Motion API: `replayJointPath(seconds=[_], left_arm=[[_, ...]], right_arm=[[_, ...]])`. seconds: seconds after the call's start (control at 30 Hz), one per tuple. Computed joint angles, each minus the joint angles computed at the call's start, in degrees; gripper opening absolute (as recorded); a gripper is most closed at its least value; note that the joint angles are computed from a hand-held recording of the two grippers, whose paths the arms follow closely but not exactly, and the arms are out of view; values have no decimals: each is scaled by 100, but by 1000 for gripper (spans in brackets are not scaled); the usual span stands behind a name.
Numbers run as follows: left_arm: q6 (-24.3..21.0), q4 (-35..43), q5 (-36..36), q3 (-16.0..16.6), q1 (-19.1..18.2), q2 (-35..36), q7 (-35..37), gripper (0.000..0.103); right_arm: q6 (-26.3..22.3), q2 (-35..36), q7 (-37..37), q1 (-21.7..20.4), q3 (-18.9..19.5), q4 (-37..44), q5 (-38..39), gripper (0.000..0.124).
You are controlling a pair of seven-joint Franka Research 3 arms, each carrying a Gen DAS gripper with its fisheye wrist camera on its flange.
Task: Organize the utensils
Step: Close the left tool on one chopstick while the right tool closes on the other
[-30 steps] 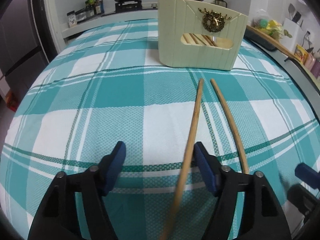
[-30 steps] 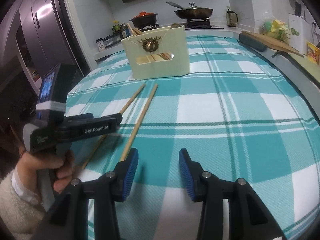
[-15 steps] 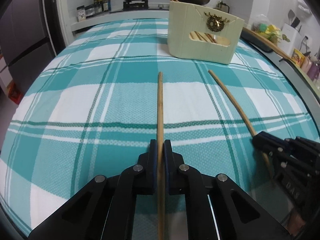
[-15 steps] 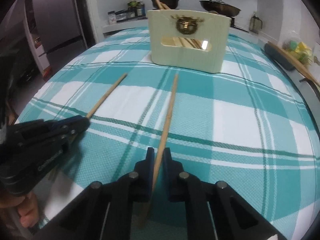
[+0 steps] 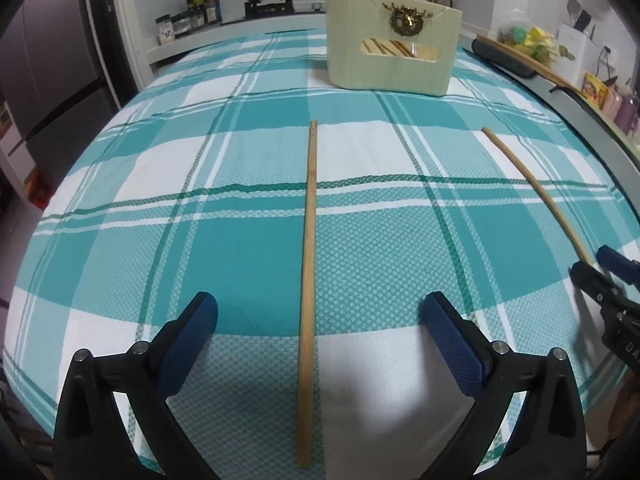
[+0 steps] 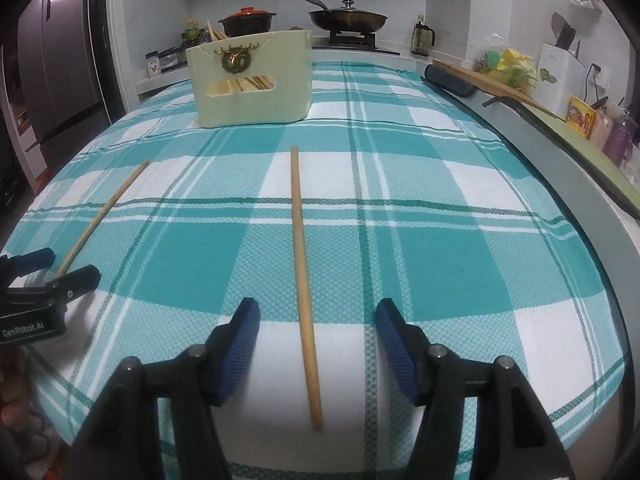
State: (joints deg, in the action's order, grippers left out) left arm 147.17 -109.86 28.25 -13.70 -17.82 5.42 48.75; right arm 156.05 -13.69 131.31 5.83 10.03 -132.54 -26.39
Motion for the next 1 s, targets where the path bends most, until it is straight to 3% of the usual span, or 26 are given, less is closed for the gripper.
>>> replayJointPath(seconds=[0.23, 0.37, 0.43, 0.53, 0.6, 0.7, 0.77, 0.9, 1.0], left_arm=[[42, -82, -115, -8, 23, -58, 90, 102], [-55, -13, -285, -22, 29, -31, 242, 102], [-31, -74, -231, -16, 15, -75, 117, 102], [-35, -112, -427, -51, 32, -114, 394, 102], [114, -243, -530, -53, 56, -191, 556, 102], [335, -426, -180, -28, 36, -281, 178, 102], [291, -424, -42, -36, 23, -289, -38, 102], [20, -159, -601, -66, 76, -162, 649, 103], [38, -75, -11, 27, 56, -99, 313, 103]], right_arm=[[56, 118, -245, 52, -87, 78, 103, 68], [86, 105, 14, -20, -18, 52, -108, 70], [222, 100, -63, 27, -74, 3, -17, 81], [235, 182, -954, 360, -315, 61, 858, 102], [70, 212, -1027, 323, -225, 126, 840, 103], [33, 190, -1007, 290, -186, 106, 767, 103], [59, 172, -1047, 274, -177, 76, 747, 103], [140, 142, -1321, 306, -232, 28, 908, 103], [166, 154, -1613, 311, -274, 37, 1070, 103]])
